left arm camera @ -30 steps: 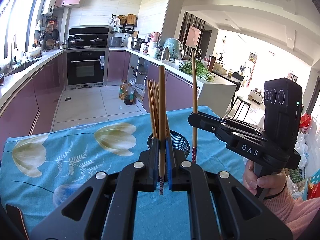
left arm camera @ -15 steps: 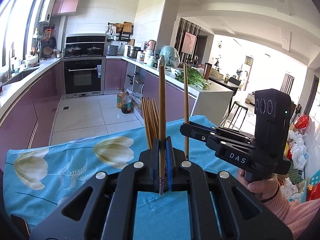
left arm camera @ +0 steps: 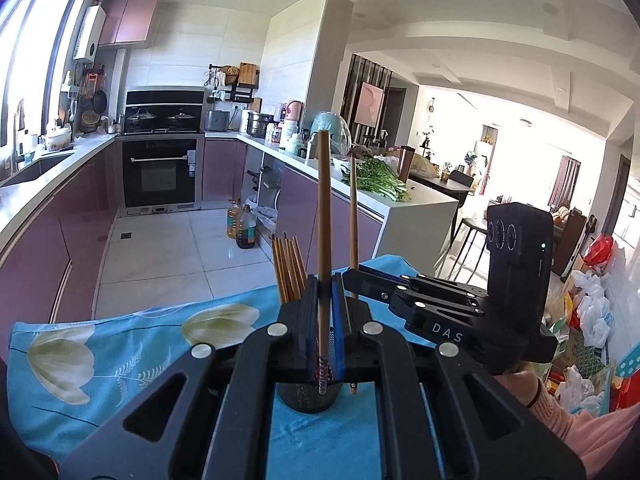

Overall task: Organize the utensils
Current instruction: 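Carry the left gripper's chopstick over the mesh cup while the right gripper follows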

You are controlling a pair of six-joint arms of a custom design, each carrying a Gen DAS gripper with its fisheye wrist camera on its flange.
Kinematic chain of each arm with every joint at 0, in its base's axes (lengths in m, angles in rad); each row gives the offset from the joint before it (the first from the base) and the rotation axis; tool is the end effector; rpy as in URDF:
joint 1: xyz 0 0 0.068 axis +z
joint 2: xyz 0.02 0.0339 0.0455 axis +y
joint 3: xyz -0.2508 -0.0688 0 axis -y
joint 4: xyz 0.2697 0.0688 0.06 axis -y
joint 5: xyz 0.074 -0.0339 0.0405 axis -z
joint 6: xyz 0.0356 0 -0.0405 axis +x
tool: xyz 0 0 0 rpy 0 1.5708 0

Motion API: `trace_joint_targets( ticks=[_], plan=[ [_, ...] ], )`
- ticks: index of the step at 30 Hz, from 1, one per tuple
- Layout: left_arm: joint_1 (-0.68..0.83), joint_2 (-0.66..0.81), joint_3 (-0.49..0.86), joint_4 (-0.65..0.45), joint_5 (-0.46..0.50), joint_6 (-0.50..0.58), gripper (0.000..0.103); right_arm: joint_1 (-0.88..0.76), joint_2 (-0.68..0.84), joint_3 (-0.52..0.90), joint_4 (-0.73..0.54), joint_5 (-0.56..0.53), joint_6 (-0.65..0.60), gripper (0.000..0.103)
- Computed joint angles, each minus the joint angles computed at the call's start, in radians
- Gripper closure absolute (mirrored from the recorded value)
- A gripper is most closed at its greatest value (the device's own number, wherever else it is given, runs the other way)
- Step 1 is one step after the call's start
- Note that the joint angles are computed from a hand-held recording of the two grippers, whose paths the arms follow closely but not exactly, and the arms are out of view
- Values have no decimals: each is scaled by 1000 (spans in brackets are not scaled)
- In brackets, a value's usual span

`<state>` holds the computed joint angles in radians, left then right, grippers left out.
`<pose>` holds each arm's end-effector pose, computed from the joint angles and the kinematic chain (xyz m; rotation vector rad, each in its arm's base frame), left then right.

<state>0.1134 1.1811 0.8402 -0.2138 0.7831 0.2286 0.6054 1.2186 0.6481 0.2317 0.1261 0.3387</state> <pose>0.2843 0.0071 0.2596 0.5607 1.9241 -0.6096 0.2459 0.1648 0.2174 -0.1719 1.9332 0.5151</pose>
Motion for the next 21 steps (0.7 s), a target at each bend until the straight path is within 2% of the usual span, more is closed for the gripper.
trace_joint_targets(
  ticks=[16,21],
  plan=[
    [-56,-4,-31,61,-40,-41,96,-16,30,32,26,39,-14,97],
    [-89,-19,-50,65,-91,-45,96,-22,65,47,36,51,-13,97]
  ],
)
